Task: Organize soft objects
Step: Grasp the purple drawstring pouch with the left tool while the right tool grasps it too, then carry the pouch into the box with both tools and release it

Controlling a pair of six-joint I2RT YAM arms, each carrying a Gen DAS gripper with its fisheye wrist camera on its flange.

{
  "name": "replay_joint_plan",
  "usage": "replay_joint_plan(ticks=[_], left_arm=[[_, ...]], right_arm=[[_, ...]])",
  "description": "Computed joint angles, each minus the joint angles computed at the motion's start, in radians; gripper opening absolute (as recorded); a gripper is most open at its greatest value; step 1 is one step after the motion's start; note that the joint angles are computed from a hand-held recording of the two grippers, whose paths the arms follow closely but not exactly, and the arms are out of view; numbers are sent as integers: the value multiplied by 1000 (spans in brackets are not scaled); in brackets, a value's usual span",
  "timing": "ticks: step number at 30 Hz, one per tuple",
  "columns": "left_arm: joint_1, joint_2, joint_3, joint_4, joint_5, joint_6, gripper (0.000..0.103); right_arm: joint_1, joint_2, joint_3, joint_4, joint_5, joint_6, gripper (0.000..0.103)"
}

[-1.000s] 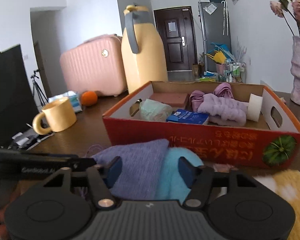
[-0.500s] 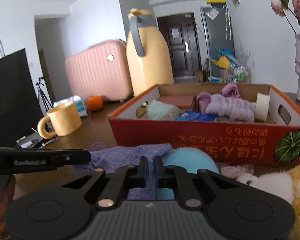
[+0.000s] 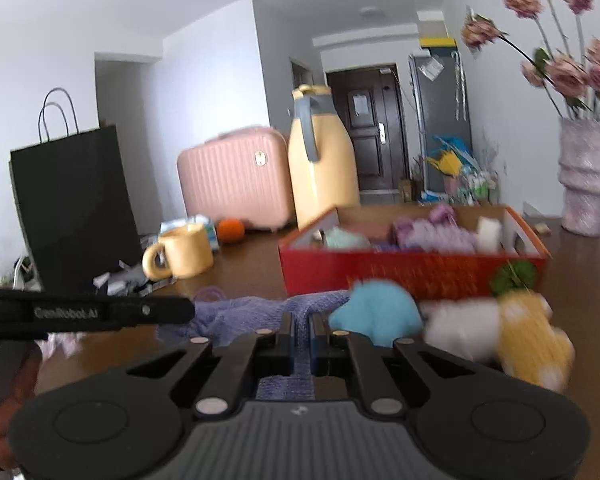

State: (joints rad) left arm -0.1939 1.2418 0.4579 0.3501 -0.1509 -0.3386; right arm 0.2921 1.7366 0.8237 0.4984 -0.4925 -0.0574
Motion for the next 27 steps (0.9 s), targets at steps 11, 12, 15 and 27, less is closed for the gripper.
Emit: replay_joint_plan(ticks=[11, 12, 15, 27], left_arm=[[-318, 33, 1, -27, -190, -70, 7], [-338, 42, 8, -32, -207, -65, 7], [-373, 67, 26, -36, -217, -60, 6], [-256, 121, 220, -97, -188, 99, 5]], right_arm=[[-197, -172, -274, 1, -128, -54, 6], [-216, -181, -287, 3, -140, -54, 6], [-273, -202, -314, 8, -178, -52, 6], [-238, -105, -43, -61, -207, -37, 5]])
